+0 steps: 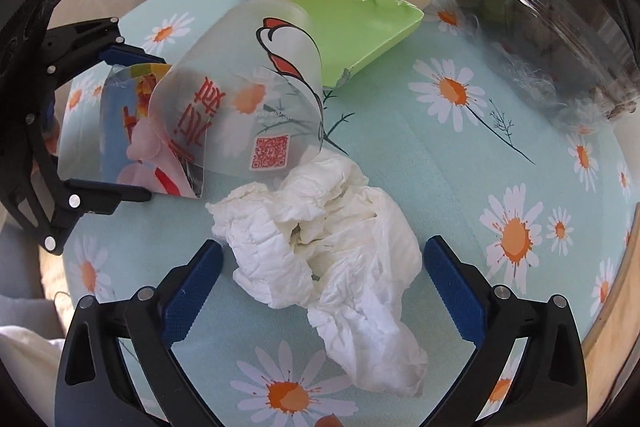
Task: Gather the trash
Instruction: 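Close the left tool on the colourful snack bag while the right tool grasps the white tissue, then lift the snack bag and tissue and carry both tools toward the black bin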
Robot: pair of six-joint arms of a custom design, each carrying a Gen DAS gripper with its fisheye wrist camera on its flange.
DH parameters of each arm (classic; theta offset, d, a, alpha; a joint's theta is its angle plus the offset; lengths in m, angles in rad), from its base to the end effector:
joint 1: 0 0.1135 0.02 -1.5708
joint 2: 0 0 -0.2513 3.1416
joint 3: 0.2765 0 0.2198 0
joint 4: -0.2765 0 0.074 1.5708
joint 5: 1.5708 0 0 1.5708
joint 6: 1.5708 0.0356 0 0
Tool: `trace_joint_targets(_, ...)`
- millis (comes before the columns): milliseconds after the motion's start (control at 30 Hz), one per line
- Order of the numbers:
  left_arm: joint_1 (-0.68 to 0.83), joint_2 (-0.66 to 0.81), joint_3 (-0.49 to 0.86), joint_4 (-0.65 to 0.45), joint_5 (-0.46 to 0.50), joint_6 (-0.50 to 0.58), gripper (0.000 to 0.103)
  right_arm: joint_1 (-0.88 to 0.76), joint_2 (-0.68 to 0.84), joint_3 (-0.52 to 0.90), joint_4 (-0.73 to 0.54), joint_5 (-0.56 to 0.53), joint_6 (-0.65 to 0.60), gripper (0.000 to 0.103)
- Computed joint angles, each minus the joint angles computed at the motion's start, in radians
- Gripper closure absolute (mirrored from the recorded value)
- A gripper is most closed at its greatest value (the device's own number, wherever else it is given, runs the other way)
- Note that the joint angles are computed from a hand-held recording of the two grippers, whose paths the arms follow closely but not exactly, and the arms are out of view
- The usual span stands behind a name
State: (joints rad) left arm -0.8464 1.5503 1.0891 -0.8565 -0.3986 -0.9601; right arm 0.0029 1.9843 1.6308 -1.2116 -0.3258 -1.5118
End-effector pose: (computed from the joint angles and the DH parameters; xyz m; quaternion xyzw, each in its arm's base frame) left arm 0.1811 -0.1838 0.2210 -0.0802 0.9694 0.0244 0.2308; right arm 0.3407 0.0124 0.2190 -0.6782 0.7167 0.1162 0.1131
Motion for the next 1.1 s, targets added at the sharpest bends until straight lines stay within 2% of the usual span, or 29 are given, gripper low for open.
trace_joint_targets(233, -0.032, 0.024, -0.001, 0.003, -0.071, -0.113, 0.004, -0.015, -0.019, -0.023, 0.005, -0.051, 0.000, 0.006)
trace_joint_targets(567, -0.046, 0.037, -0.001, 0.001, -0.105, -0.175, 0.004, -0.080, -0.036, -0.069, 0.036, -0.103, -0.026, 0.009)
trace_joint_targets(633, -0.044, 0.052, 0.020, -0.021, -0.099, -0.193, 0.004, -0.104, -0.036, -0.067, 0.025, -0.118, -0.039, 0.028)
trace_joint_targets(700, -0.043, 0.061, 0.032, -0.032, -0.096, -0.206, 0.005, -0.110, -0.042, -0.052, 0.009, -0.122, -0.021, 0.063)
trace_joint_targets(767, -0.049, 0.064, 0.043, -0.040, -0.096, -0.210, 0.010, -0.115, -0.019, 0.001, -0.021, -0.110, -0.001, 0.073)
trace_joint_targets(867, -0.060, 0.072, 0.070, -0.060, -0.101, -0.220, 0.025, -0.140, 0.020, 0.069, -0.065, -0.105, 0.005, 0.076)
trace_joint_targets(1100, -0.093, 0.093, 0.102, -0.099, -0.127, -0.253, 0.035, -0.273, 0.017, 0.105, -0.097, -0.159, -0.007, 0.076)
